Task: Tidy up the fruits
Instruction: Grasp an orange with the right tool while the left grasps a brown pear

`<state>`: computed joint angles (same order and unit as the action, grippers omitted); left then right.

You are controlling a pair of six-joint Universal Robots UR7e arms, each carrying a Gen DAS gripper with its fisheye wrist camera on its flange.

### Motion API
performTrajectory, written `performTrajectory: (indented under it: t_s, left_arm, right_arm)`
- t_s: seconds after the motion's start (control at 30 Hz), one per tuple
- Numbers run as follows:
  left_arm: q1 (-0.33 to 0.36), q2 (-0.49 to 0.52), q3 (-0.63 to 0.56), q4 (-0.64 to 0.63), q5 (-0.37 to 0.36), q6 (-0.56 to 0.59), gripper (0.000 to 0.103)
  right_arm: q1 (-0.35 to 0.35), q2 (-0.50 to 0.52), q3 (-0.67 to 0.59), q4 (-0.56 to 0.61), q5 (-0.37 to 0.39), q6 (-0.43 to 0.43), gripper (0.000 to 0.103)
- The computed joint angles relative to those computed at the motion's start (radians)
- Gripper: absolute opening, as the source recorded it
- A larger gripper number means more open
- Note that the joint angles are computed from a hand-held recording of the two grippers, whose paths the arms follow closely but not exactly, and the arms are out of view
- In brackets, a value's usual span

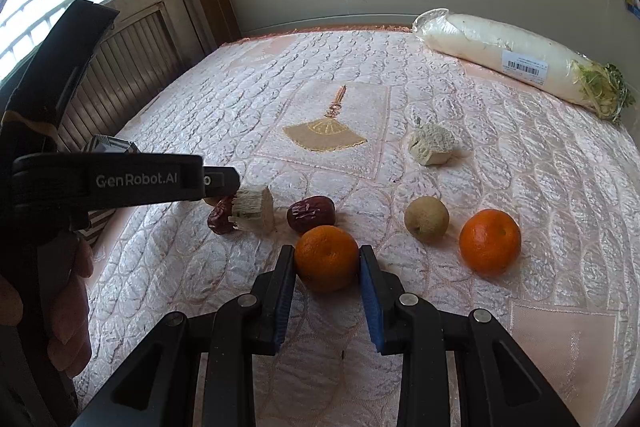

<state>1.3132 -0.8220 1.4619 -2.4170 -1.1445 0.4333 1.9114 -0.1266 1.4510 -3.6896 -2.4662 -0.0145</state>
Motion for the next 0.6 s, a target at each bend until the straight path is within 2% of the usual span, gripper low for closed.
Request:
performTrajectory:
  t_s: [0.07,0.27,0.6]
  left_arm:
    - [0.003,0.003,-0.01,0.015,-0.007,-0.006,0.024]
    - [0.014,-0.017,-0.013,0.037,-0.03,-0.006,0.024]
    - [0.02,-0.111,0.108,-0.108,0.01,0.106,0.024]
  right_arm:
    - [0.003,0.003,-0.003,0.002,-0.006,-0.001,0.03]
    - [0.003,0.001,0.0,-0.002,-0.001,-0.002,0.03]
    - [0.037,0.019,-0.017,-0.005,-0.04,0.004,0.03]
